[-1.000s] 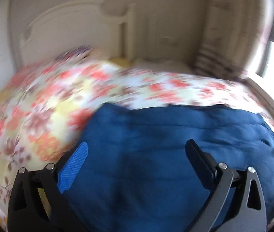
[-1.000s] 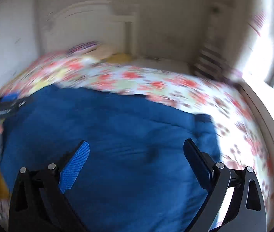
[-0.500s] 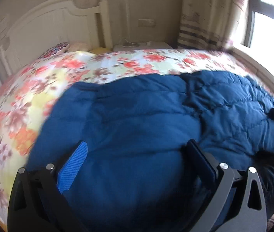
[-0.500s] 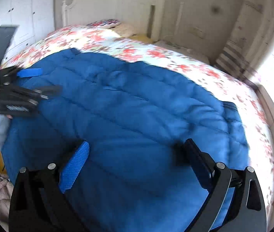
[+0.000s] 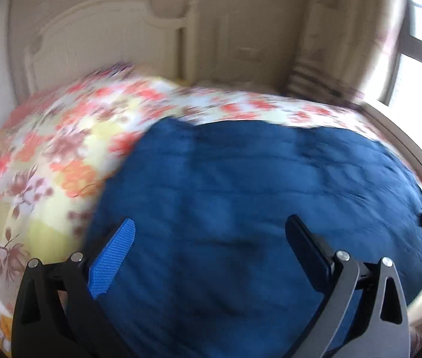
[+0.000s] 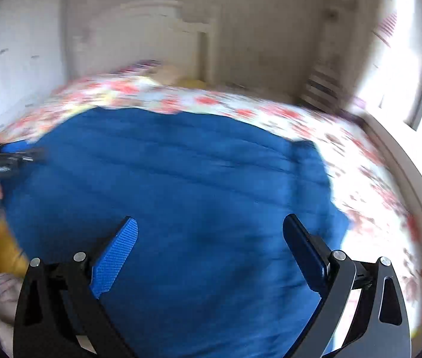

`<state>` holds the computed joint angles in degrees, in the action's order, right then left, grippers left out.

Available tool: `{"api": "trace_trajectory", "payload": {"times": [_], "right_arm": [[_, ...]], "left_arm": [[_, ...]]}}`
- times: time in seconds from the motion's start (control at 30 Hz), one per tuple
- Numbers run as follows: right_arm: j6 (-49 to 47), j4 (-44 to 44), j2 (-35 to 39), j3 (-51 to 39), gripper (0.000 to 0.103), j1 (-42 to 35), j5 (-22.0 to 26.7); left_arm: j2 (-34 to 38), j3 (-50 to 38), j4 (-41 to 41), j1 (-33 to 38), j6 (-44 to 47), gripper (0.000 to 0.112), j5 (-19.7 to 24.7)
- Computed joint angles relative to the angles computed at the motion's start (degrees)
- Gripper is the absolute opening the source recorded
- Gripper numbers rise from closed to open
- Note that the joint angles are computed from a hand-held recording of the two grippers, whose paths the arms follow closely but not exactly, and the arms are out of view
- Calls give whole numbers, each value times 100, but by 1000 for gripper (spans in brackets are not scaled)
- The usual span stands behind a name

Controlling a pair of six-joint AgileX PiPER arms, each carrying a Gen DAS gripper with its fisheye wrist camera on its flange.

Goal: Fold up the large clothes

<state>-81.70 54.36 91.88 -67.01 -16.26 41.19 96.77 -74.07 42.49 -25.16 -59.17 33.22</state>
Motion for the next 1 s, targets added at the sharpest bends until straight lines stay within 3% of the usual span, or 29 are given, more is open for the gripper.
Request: {"api": "trace_trajectory", "payload": {"times": [0.13, 0.17, 0.23, 0.37, 0.53, 0.67, 0.77, 0.87, 1.0], "right_arm": [[-551, -16, -298, 672, 96, 582, -289], [-679, -22, -284, 865, 97, 777, -637], [-1308, 397, -271, 1128, 98, 881, -1049], [-1145, 206, -152, 836, 97, 542, -568], [-1516, 599, -342, 994, 97, -267, -158], [-1836, 1138, -109, 1004, 97, -1243, 356], [-1491, 1119, 485, 554, 97, -1813, 1100], [-1786, 1334, 333, 780, 97, -2259, 1399], [-1715, 1531, 576, 683, 97, -3109, 2235]], "left_arm": [[518, -156, 633, -851, -139, 101, 309], [706, -197, 1109, -1036, -571, 101, 591], [779, -165, 1372, -1105, -749, 101, 649], [539, -61, 558, -745, 17, 101, 252], [-160, 643, 1068, -630, -845, 101, 406], [-562, 1295, 1105, -6, -1386, 101, 380], [-719, 1689, 1081, 275, -1410, 101, -204], [-573, 1476, 1085, 127, -1354, 101, 153], [-585, 1495, 1012, 167, -1300, 101, 101]]}}
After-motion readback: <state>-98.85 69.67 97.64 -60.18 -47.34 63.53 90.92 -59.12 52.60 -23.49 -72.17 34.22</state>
